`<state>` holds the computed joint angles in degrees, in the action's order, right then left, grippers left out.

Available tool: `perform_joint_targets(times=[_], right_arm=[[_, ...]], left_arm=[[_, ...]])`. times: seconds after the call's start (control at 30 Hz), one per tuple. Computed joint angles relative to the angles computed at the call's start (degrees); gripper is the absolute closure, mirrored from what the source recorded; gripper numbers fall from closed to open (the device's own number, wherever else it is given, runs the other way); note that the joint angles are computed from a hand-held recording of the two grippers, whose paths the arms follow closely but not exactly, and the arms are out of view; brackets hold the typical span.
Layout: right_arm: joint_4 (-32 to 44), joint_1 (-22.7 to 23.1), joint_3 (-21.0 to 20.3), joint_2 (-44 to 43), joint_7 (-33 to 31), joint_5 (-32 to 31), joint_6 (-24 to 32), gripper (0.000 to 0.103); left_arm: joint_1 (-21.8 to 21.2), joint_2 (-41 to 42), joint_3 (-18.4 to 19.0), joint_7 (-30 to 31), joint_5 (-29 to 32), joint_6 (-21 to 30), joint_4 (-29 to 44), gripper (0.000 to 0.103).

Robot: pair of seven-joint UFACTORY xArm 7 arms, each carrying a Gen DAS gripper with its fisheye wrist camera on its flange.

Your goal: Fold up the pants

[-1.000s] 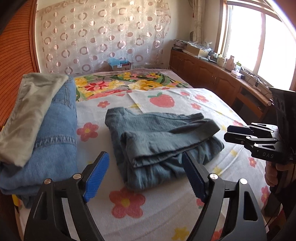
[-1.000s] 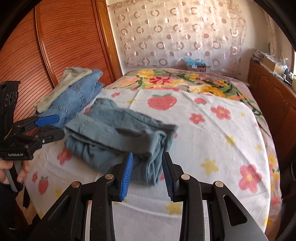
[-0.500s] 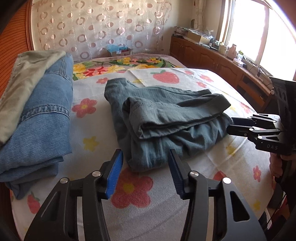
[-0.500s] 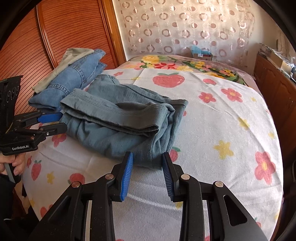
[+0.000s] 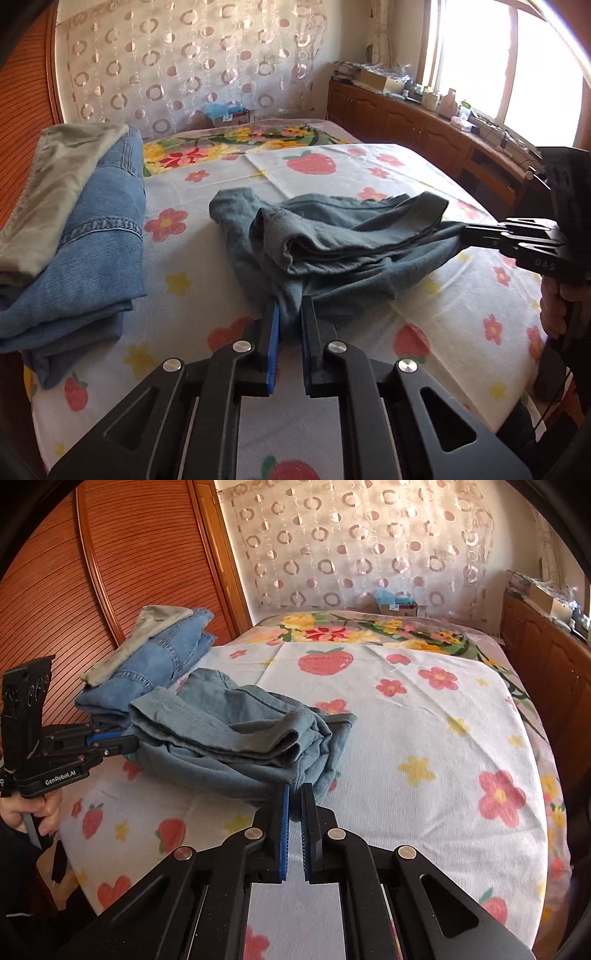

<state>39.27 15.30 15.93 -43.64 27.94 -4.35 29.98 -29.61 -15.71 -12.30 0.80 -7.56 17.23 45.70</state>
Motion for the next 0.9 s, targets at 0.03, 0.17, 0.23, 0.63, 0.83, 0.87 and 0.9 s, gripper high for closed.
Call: perform_joint_targets(times=[0.03, 0.17, 0.23, 0.63, 0.83, 0.87, 0.9], right_arm=[[-0.5, 0.5, 0.0, -1.4, -0.1, 0.1, 0.8, 0.098], [-2.5, 3.2, -0.7, -6.3, -0.2, 2.1, 3.5, 0.098], [-4.4, 5.0, -1.3, -9.2, 0.0, 3.9, 4.3, 0.098], [-3.7, 3.7, 1.5, -10.3, 0.5, 3.6, 7.5, 0.093], [-2.7, 2.4, 3.0, -9.6, 1.4, 1.3, 8.1, 0.068], [-2.7, 2.6, 3.1, -9.4, 1.2, 1.1, 8.1, 0.066], [-2.8, 2.7, 3.0, -9.2, 1.0, 0.9, 8.1, 0.065]], left_arm=[[-0.8, -1.6, 0.3, 0.6, -1.0, 0.0, -1.1, 0.091], [-2.9, -5.9, 0.9, 1.0, -3.1, 1.9, -4.2, 0.091], [-2.9, -6.9, 0.4, 0.5, -3.0, 2.9, -5.1, 0.091], [-1.1, -5.9, -1.6, -3.3, 1.8, 5.5, -4.9, 0.061], [-0.6, -4.4, -1.5, -3.6, 2.3, 5.3, -4.0, 0.053], [-0.4, -3.8, -1.6, -3.7, 2.7, 5.5, -3.6, 0.053], [-0.1, -3.2, -1.8, -4.0, 3.3, 5.8, -3.2, 0.053]])
